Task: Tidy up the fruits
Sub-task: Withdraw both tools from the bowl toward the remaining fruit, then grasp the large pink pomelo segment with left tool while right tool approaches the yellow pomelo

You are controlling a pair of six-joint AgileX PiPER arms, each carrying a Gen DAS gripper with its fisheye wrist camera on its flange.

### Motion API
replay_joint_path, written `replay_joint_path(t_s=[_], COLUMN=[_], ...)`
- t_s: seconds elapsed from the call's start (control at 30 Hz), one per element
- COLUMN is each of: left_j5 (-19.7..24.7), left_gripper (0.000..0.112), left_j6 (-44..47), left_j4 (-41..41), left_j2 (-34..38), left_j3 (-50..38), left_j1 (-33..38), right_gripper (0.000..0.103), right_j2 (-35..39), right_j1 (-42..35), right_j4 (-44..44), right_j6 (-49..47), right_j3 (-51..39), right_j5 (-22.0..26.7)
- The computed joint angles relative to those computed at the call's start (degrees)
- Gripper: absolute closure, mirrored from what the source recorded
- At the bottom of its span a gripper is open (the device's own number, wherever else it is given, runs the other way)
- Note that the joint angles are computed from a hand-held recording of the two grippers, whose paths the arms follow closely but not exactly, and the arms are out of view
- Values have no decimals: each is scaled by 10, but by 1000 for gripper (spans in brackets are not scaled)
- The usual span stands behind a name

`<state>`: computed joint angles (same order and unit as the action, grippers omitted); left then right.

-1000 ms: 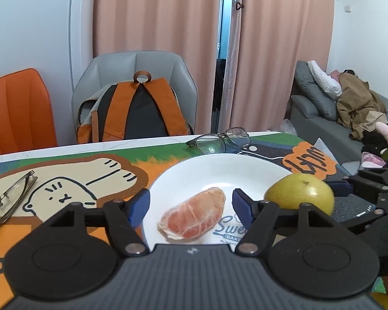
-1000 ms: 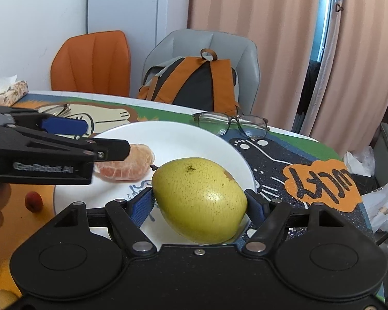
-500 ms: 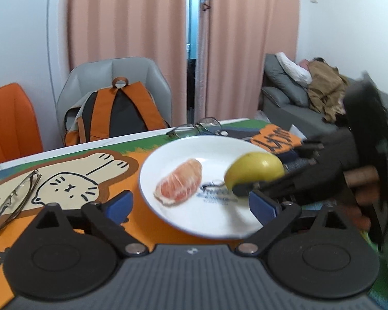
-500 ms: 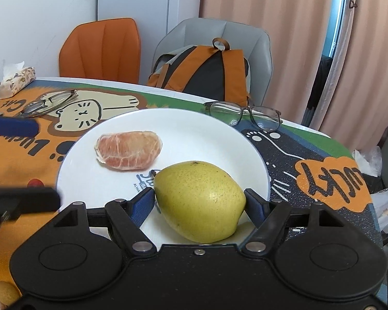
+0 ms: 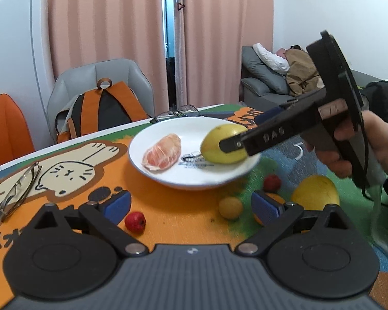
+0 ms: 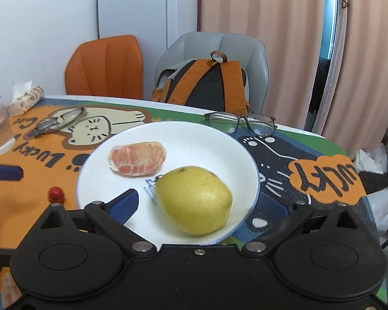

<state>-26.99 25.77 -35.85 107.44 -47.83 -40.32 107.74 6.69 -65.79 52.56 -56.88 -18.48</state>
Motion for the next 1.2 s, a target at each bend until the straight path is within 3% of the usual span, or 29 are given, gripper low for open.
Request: replay_joint_path(t_s=[0.17,0.5,0.77,1.2], left_j5=[-4,-19,-28,-36], left_gripper=[13,13,13,13], left_j6=[-23,-68,-64,-103], left_j4=[12,35,32,64], left_j2=[-10,-27,-31,-27], left_j3=[29,87,116,143], left_j1=[-13,-45,-75,-94], right_gripper=[0,0,0,0], right_j2=[-42,-120,-140,-135], right_j1=[-22,-47,-51,-52], right_j4=[-9,47,75,119], right_j6=[4,-80,-128,-179], right_j3=[54,177,241,274], right_j5=[-45,-109,-126,-131])
